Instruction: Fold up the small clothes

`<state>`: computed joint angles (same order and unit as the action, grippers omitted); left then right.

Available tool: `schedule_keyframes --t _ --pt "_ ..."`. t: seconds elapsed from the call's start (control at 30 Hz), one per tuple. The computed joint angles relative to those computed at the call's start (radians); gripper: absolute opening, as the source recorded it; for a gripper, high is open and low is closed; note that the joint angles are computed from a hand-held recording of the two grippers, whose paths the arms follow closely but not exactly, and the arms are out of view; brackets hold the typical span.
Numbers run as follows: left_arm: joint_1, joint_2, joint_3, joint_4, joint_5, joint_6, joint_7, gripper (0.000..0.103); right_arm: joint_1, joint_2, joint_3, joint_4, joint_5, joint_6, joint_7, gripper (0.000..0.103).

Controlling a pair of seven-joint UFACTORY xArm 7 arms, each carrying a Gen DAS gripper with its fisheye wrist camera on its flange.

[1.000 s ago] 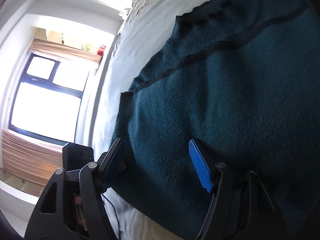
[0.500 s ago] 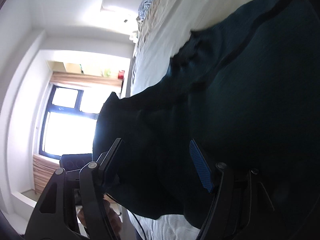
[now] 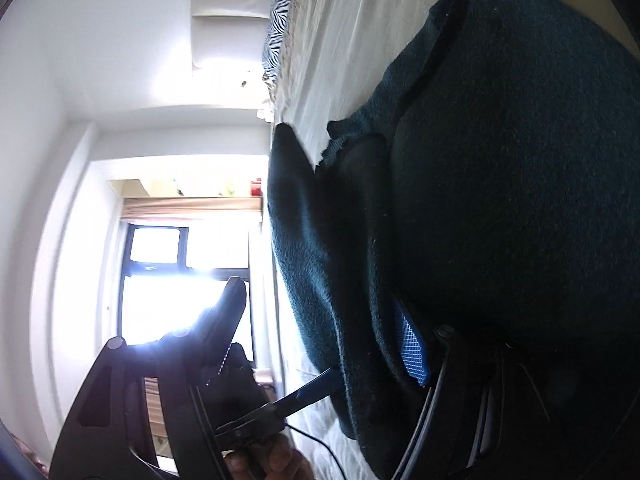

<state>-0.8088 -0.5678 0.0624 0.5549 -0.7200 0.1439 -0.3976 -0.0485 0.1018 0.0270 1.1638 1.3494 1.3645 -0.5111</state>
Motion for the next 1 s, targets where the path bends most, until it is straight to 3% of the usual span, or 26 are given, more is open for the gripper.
schedule_keyframes --t 0.17,0.3,0.47,0.6,0.67,0.73,0.8,1.0 --pt "0.017 -0.044 -0.052 -0.049 0.021 -0.019 -0.058 0.062 0.044 -0.040 0.017 0.022 -0.135 -0.081 -0.008 0.069" --pt "-0.005 -0.020 -0.039 -0.029 0.044 -0.044 -0.092 0.062 0.089 -0.082 0.032 0.018 -0.267 -0.153 -0.020 0.068" --pt "-0.028 -0.069 -0.024 -0.081 0.067 -0.065 -0.127 0.062 0.168 -0.139 0.055 -0.001 -0.476 -0.271 -0.004 0.056" --pt "-0.025 -0.099 -0.009 -0.101 0.105 -0.052 -0.147 0.062 0.169 -0.147 0.025 -0.005 -0.458 -0.272 0.043 0.056" --pt "-0.031 -0.102 -0.001 -0.104 0.117 -0.053 -0.155 0.062 0.156 -0.177 0.006 -0.030 -0.428 -0.324 0.076 0.056" --pt "-0.048 -0.095 0.021 -0.103 0.123 -0.061 -0.151 0.062 0.147 -0.191 -0.013 -0.034 -0.382 -0.346 0.058 0.058" --pt "-0.071 -0.068 0.047 -0.091 0.124 -0.076 -0.144 0.062 0.141 -0.191 -0.029 -0.026 -0.360 -0.296 0.022 0.058" --pt "-0.084 -0.043 0.068 -0.071 0.133 -0.069 -0.134 0.062 0.172 -0.186 0.004 -0.022 -0.443 -0.263 0.004 0.057"
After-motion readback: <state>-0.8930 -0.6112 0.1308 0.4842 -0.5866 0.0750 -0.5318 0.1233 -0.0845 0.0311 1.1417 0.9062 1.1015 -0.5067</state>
